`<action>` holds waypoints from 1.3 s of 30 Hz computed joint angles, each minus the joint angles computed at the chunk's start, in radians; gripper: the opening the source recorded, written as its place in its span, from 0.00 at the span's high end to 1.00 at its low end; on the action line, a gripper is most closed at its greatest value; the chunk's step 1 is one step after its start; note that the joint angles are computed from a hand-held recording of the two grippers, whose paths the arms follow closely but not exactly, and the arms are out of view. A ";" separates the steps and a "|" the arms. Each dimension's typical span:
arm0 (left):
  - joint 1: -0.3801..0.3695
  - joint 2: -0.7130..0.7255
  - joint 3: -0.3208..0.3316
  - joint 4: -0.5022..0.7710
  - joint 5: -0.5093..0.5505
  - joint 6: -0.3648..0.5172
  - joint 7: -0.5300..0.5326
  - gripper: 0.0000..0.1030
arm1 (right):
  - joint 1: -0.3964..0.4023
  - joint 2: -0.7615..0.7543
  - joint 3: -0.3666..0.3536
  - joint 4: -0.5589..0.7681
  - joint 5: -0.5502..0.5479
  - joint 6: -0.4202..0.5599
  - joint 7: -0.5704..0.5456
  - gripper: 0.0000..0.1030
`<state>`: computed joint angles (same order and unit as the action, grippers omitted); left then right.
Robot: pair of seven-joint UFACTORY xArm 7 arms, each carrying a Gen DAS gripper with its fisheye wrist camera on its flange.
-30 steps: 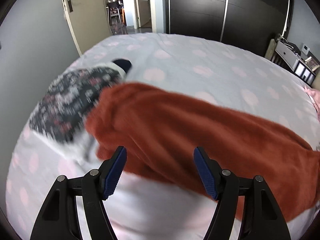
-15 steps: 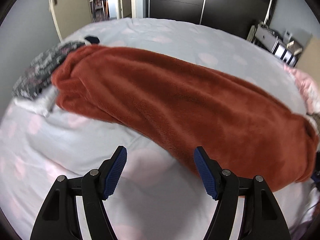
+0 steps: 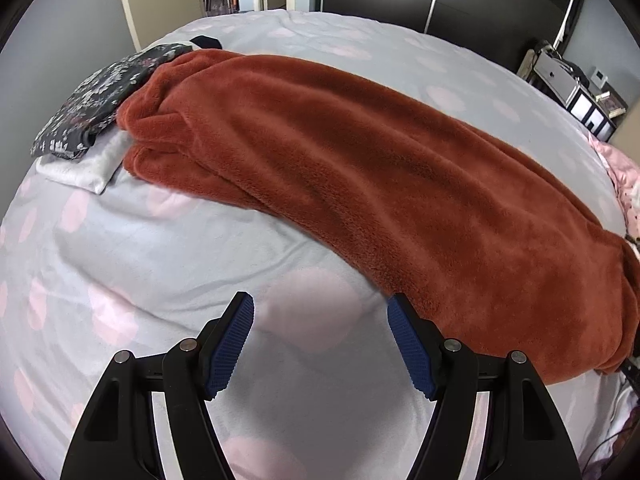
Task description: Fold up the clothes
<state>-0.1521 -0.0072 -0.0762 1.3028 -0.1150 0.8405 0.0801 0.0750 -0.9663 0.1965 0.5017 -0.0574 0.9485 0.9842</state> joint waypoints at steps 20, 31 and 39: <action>0.035 -0.010 0.024 0.010 -0.088 0.023 -0.018 0.31 | -0.053 -0.100 -0.033 0.007 -0.115 0.249 0.129 0.87; 0.030 0.024 0.012 0.039 -0.104 0.045 0.012 0.31 | -0.195 -0.512 -0.122 -0.171 -0.022 0.108 0.179 0.52; 0.025 0.033 0.010 0.040 -0.101 0.049 0.018 0.31 | -0.181 -0.263 -0.133 -0.110 -0.073 -0.004 -0.073 0.44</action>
<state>-0.1272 0.0256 -0.0667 1.3432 -0.2160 0.8895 0.0984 -0.1062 -1.2292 0.0638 0.3914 -0.1303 0.9441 0.9111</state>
